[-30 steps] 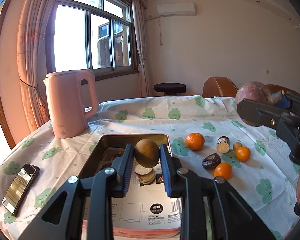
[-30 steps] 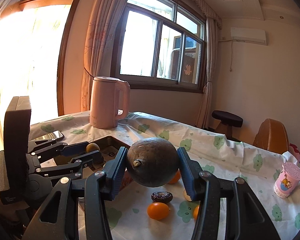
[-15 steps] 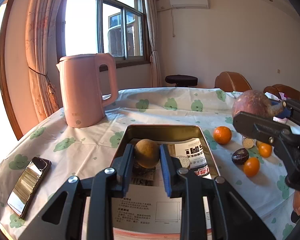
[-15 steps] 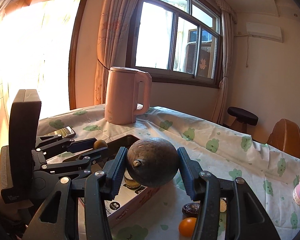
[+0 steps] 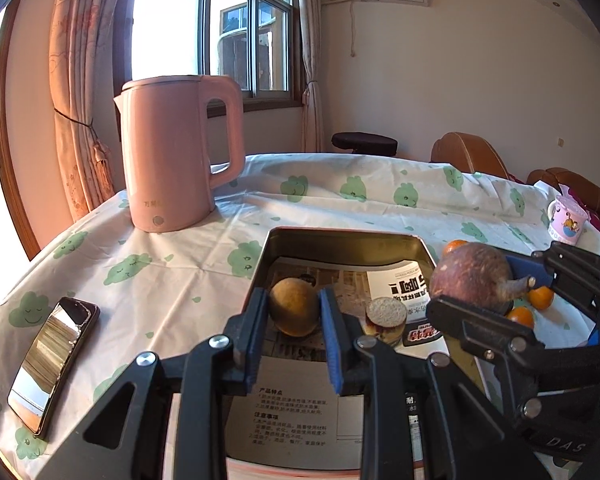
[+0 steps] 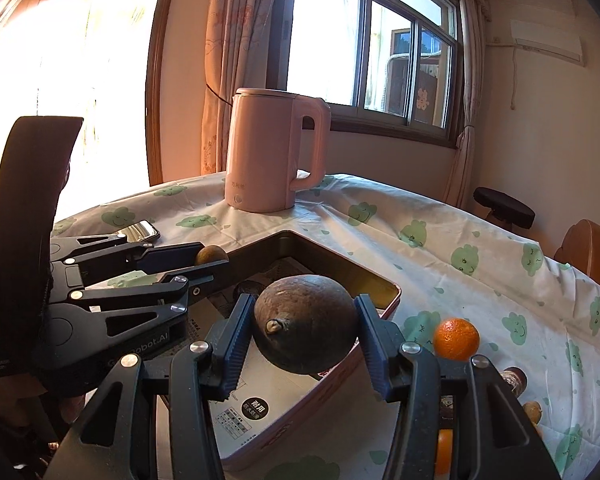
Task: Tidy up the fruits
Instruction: 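Lower the small fruit into the tin with the left gripper while the right gripper releases the large fruit there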
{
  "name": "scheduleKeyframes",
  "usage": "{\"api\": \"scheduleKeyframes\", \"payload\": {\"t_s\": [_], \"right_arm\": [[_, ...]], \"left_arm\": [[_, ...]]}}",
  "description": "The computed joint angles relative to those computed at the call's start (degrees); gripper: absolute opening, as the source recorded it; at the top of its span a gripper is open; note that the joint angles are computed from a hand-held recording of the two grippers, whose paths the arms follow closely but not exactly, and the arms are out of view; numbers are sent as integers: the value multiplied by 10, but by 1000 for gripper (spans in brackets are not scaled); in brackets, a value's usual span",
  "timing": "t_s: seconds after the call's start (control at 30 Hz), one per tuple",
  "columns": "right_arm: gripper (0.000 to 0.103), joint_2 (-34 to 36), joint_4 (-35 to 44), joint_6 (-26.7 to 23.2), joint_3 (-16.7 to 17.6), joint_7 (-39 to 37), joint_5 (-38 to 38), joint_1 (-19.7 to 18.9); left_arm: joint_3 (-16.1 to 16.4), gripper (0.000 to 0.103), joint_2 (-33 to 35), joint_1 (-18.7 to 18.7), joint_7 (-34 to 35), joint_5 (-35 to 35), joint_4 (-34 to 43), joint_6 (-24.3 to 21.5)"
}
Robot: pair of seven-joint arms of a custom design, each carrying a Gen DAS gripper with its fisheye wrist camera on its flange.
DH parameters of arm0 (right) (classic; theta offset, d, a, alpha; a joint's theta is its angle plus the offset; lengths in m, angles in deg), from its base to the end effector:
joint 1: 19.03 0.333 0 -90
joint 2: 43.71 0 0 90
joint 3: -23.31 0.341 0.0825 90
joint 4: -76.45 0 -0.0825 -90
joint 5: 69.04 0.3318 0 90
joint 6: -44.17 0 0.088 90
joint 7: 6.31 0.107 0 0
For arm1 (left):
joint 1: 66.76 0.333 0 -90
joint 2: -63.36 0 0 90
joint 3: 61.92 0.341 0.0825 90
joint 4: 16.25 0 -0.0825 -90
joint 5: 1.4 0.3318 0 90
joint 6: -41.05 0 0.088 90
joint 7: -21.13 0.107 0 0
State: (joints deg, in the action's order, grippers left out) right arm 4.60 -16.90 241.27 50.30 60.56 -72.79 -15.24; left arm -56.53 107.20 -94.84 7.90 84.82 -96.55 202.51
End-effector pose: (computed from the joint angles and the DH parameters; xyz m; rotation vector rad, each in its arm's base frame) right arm 0.6623 0.2787 0.3441 -1.9222 0.9251 -0.6112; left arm 0.6416 -0.3423 0.3323 -1.6158 1.5938 -0.8963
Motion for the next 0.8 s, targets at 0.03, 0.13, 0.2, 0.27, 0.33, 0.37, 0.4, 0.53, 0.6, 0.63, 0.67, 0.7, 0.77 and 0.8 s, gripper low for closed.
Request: {"api": "scheduleKeyframes", "payload": {"t_s": [0.03,0.13,0.2,0.27,0.33,0.37,0.4,0.53,0.6,0.63,0.67,0.7,0.77,0.8], "right_arm": [[53,3,4,-4,-1,1,1,1],[53,6,10,-14,-1,-1,4,3],[53,7,13,-20,-4,-5,9,7],[53,8,15,-24,-6,-9,15,10],[53,8,16,-27,-7,-13,21,11],[53,8,17,-30,-10,-15,25,14],[53,9,20,-32,-12,-18,28,16],[53,10,24,-39,-15,-27,40,21],[53,11,29,-44,-17,-32,46,25],[53,11,31,-48,-20,-34,50,28],[53,10,33,-53,-24,-36,55,31],[53,11,37,-58,-25,-39,60,33],[53,12,40,-66,-22,-46,67,32],[53,13,41,-68,-21,-50,71,31]], "left_arm": [[-2,28,0,1,4,-4,0,1],[-5,28,4,4,26,-22,3,1],[-6,28,7,5,44,-38,6,0],[-6,28,10,5,63,-56,9,1],[-4,28,12,3,78,-73,10,2],[-2,28,13,2,84,-79,11,3],[1,28,14,1,88,-84,12,5],[5,28,16,-2,109,-108,13,7],[7,28,18,-3,120,-121,14,9],[9,28,18,-4,124,-126,14,9],[10,28,19,-4,129,-132,14,10],[11,28,20,-5,133,-138,14,11],[14,28,20,-6,139,-146,14,14],[17,28,21,-8,140,-149,14,15]]}}
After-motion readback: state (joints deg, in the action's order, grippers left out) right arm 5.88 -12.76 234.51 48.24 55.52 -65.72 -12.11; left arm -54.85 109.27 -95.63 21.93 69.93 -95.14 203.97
